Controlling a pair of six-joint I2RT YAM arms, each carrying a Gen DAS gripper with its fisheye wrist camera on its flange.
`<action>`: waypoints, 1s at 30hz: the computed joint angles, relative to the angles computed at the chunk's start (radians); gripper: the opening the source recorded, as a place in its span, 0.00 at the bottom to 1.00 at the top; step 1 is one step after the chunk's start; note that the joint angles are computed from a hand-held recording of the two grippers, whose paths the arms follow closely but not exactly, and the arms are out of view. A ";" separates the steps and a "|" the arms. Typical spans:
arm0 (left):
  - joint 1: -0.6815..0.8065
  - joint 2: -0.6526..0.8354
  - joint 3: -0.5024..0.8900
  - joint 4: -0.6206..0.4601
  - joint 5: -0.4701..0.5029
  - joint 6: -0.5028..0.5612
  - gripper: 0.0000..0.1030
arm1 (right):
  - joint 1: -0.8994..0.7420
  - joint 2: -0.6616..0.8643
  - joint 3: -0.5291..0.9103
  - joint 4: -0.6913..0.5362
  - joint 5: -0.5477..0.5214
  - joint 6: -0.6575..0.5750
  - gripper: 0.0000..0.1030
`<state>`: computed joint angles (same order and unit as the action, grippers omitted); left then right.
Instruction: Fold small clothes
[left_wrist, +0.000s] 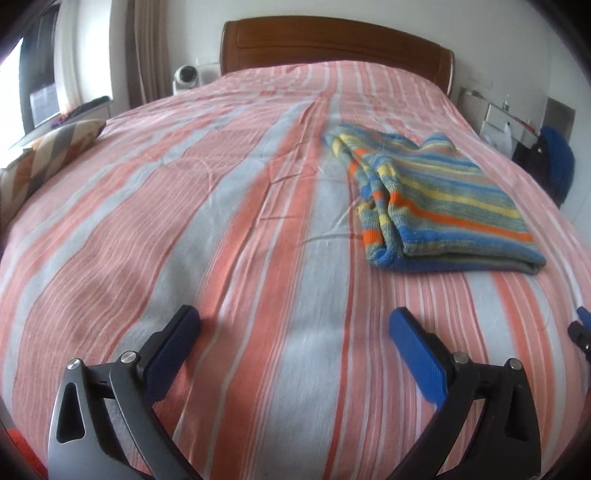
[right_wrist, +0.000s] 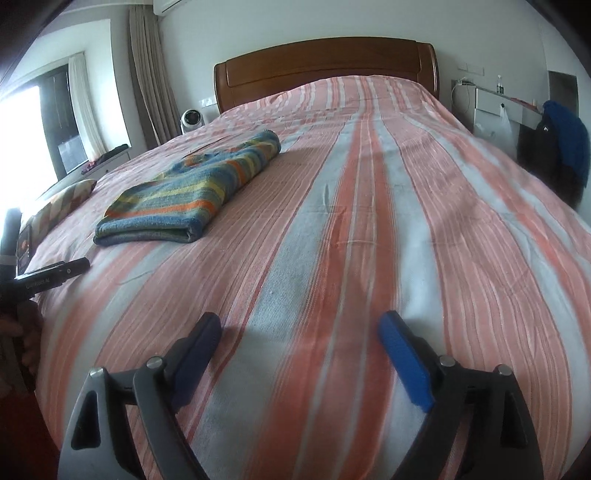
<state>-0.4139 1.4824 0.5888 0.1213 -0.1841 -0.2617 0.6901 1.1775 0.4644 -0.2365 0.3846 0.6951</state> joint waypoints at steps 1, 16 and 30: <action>0.000 0.001 0.001 0.000 -0.003 0.002 0.99 | 0.005 0.002 0.002 -0.002 0.006 0.002 0.85; 0.000 0.007 -0.005 0.013 -0.003 0.004 0.99 | 0.028 0.008 0.011 -0.022 0.028 0.017 0.85; 0.000 0.007 -0.006 0.014 -0.004 0.004 0.99 | 0.027 0.006 0.010 -0.021 0.027 0.016 0.86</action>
